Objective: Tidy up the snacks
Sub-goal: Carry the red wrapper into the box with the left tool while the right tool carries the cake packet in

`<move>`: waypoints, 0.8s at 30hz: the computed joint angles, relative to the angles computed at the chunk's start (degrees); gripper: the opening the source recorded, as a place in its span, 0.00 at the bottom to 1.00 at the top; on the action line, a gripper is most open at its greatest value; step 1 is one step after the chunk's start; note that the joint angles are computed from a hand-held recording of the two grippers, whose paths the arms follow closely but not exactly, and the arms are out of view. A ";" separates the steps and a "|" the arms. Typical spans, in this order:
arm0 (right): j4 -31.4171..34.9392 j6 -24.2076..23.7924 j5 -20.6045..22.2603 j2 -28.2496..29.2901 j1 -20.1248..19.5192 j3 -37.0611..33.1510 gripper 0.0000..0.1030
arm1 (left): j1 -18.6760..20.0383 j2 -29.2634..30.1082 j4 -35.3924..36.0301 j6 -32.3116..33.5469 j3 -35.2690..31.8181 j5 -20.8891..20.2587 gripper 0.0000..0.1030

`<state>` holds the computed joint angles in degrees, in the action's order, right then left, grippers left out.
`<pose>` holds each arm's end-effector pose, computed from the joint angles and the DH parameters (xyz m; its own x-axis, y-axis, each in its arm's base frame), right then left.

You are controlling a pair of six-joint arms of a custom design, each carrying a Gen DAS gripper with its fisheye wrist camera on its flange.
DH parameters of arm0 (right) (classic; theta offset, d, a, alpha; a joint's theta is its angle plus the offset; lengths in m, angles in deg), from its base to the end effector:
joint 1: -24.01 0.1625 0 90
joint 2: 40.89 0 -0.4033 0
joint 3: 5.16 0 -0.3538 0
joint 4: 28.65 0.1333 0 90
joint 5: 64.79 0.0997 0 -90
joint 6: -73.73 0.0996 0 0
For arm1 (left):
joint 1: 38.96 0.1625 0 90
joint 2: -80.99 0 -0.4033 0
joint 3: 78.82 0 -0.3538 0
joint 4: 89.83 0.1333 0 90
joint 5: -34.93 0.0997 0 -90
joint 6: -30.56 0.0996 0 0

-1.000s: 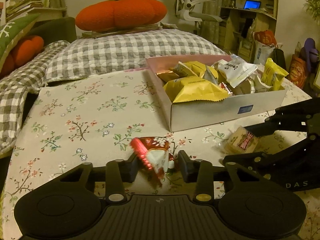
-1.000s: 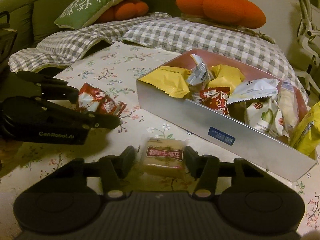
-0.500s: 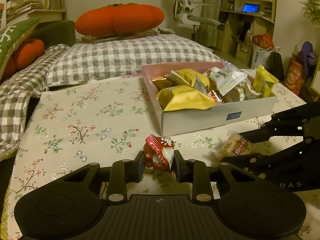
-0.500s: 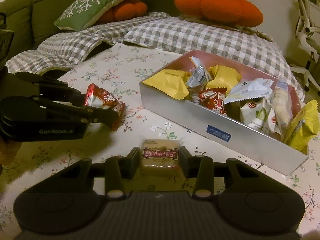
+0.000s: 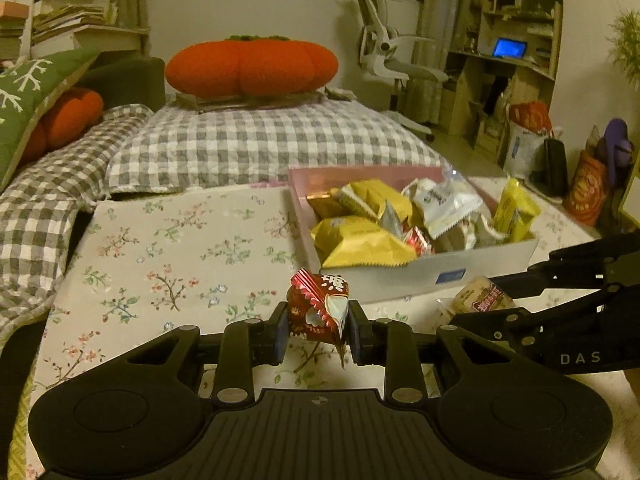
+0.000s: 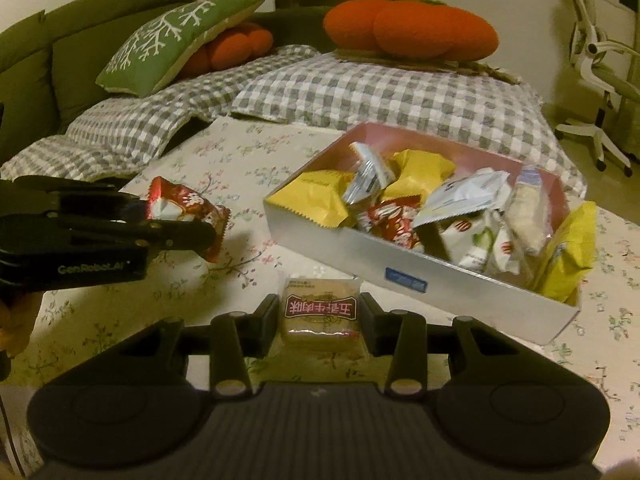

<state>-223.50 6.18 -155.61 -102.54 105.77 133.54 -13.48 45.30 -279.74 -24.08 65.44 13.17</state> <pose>0.0724 -0.4202 0.1310 -0.4947 -0.7519 0.4359 -0.8653 0.4729 -0.1664 -0.1808 -0.3363 0.0109 -0.7471 -0.1184 -0.6541 0.4894 0.5681 -0.6616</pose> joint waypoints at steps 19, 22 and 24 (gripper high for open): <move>0.47 19.07 2.40 -0.73 -0.16 -8.68 0.38 | 3.82 7.01 -16.18 18.62 -14.55 0.21 0.26; 0.06 21.37 2.64 0.07 -0.35 -10.09 0.38 | 5.18 9.09 -18.82 23.26 -18.70 -0.61 0.26; -0.76 22.16 3.09 0.71 -0.57 -10.85 0.38 | 6.03 10.28 -20.18 25.60 -21.11 -1.34 0.26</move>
<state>-224.27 28.34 -152.51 -101.83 105.20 122.68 -7.45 55.59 -299.92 1.52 44.33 11.84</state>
